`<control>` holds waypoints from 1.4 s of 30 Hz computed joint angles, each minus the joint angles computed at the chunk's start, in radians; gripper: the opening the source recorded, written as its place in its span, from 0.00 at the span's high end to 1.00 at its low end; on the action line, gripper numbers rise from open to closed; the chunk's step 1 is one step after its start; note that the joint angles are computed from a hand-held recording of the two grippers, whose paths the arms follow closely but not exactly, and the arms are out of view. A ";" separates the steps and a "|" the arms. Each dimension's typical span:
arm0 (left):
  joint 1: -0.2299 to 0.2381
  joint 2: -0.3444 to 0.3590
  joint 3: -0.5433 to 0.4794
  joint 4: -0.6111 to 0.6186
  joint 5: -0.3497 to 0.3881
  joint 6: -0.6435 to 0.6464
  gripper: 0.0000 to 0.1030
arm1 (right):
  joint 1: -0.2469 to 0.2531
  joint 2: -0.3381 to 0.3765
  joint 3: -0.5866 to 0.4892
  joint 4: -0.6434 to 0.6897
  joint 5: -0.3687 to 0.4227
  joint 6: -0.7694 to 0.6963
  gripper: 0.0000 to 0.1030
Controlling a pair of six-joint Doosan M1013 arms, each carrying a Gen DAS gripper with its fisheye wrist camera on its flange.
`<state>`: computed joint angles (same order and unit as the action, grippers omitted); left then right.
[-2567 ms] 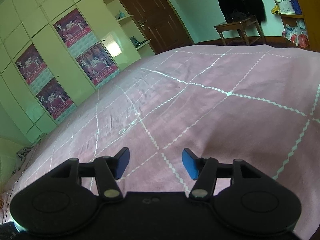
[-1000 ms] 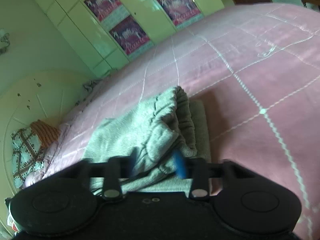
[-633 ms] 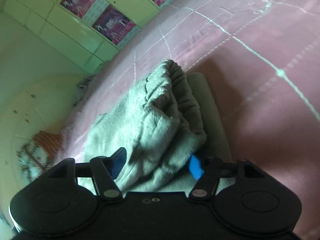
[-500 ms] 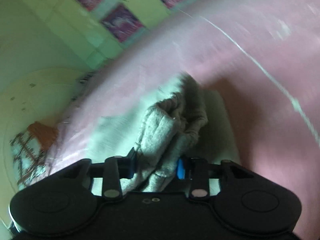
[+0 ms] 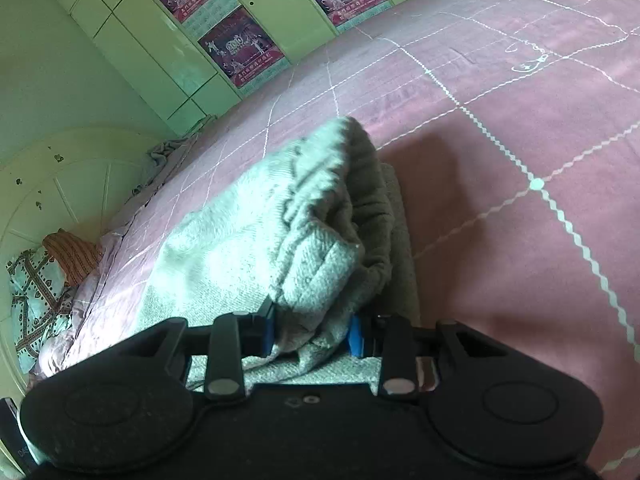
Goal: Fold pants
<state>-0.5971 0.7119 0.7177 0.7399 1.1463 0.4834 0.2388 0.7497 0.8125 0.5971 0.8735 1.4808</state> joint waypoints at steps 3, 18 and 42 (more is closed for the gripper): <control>-0.002 0.002 -0.005 0.003 0.005 0.003 0.25 | -0.002 0.013 -0.034 0.016 0.014 0.020 0.68; -0.004 0.004 -0.003 0.010 0.001 0.008 0.25 | 0.011 0.004 -0.015 -0.038 0.003 0.009 0.67; -0.004 0.000 0.008 0.017 -0.008 0.003 0.25 | 0.000 -0.006 0.031 0.016 -0.040 -0.038 0.67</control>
